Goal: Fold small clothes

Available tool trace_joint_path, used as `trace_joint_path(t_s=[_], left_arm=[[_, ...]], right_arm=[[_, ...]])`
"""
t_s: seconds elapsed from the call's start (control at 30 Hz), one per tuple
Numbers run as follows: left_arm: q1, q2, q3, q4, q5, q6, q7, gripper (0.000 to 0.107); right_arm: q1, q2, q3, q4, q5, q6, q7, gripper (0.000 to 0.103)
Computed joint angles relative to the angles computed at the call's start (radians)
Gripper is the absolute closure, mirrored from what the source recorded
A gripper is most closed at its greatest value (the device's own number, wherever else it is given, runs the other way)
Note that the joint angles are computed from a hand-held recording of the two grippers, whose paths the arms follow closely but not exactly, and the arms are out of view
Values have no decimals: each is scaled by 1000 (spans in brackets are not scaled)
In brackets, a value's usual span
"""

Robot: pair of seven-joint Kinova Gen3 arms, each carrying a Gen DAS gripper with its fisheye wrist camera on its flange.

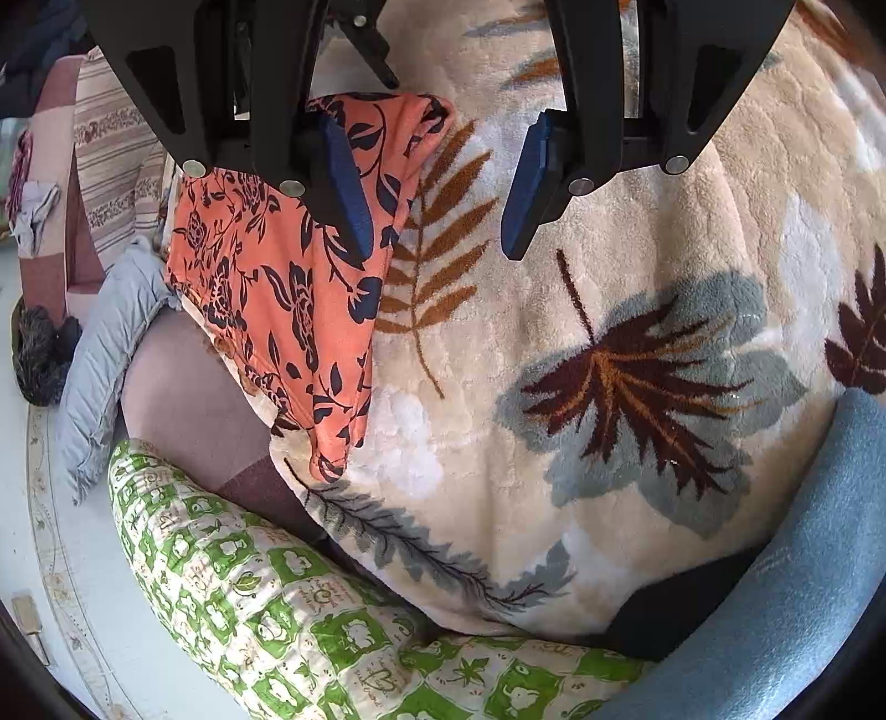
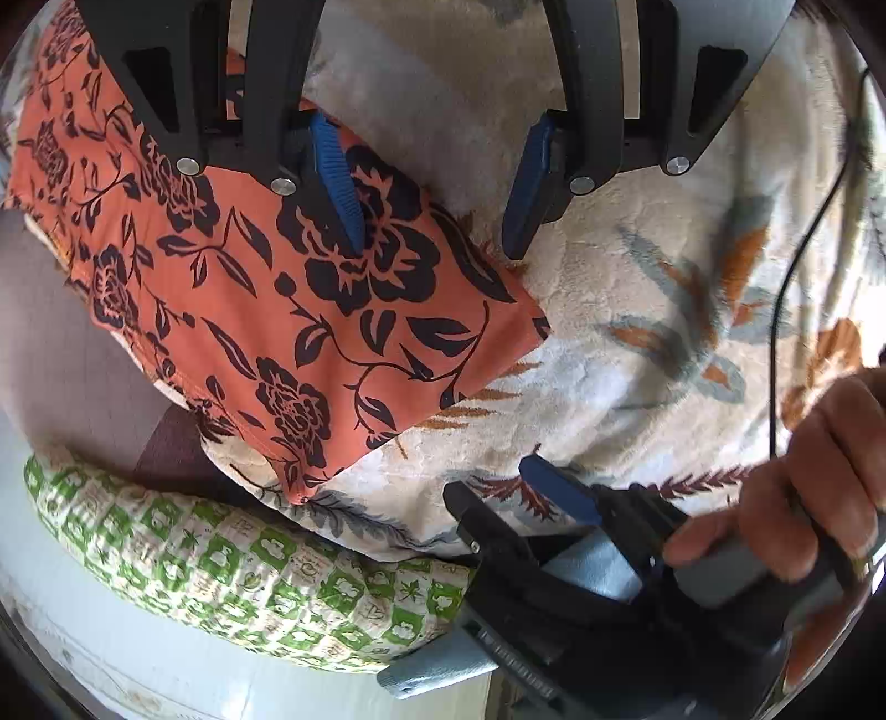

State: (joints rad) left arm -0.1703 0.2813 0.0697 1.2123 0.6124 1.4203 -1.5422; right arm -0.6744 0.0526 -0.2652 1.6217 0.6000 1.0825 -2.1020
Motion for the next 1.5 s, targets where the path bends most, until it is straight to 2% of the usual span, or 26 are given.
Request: trace_joint_path(t_s=[0.17, 0.27, 0.33, 0.37, 0.4, 0.53, 0.7, 0.9, 0.93, 0.97, 1.0, 1.07, 1.27, 1.37, 1.5], left_arm=[[10, 33, 8, -46, -17, 11, 1, 60], [16, 54, 13, -63, -15, 5, 21, 60], [21, 72, 20, -84, -14, 6, 37, 60], [23, 81, 25, -95, -12, 6, 41, 60], [29, 90, 30, -103, -11, 1, 46, 59], [57, 135, 58, -152, -5, -13, 50, 56], [117, 217, 79, -229, -30, -29, 112, 55], [217, 331, 94, -375, -129, 24, 176, 56], [233, 334, 90, -382, -151, 16, 177, 61], [245, 337, 90, -392, -165, 9, 179, 74], [247, 343, 95, -402, -168, 11, 177, 81], [244, 346, 104, -412, -161, 5, 183, 88], [274, 282, 121, -395, -154, -49, 175, 90], [317, 264, 122, -423, -166, -47, 200, 90], [403, 270, 121, -494, -213, -30, 249, 89]], right_arm=[[-66, 52, -5, 17, 164, 38, -96, 44], [-98, 69, 4, 25, 238, 45, -149, 47], [-97, 65, 12, 39, 252, 17, -158, 56], [-92, 54, 15, 50, 252, -2, -163, 73], [-88, 37, 16, 67, 257, -25, -178, 81], [-58, -35, -3, 129, 272, -99, -233, 86], [-12, -78, -36, 167, 257, -158, -248, 88], [35, -97, -47, 189, 227, -218, -249, 88], [41, -99, -50, 193, 231, -226, -257, 88], [47, -101, -52, 196, 231, -232, -260, 88], [53, -105, -52, 199, 231, -241, -265, 88], [67, -121, -52, 209, 226, -268, -279, 89], [136, -195, -60, 223, 173, -332, -302, 90], [181, -254, -62, 233, 124, -352, -300, 90], [233, -358, -19, 264, 12, -382, -281, 91]])
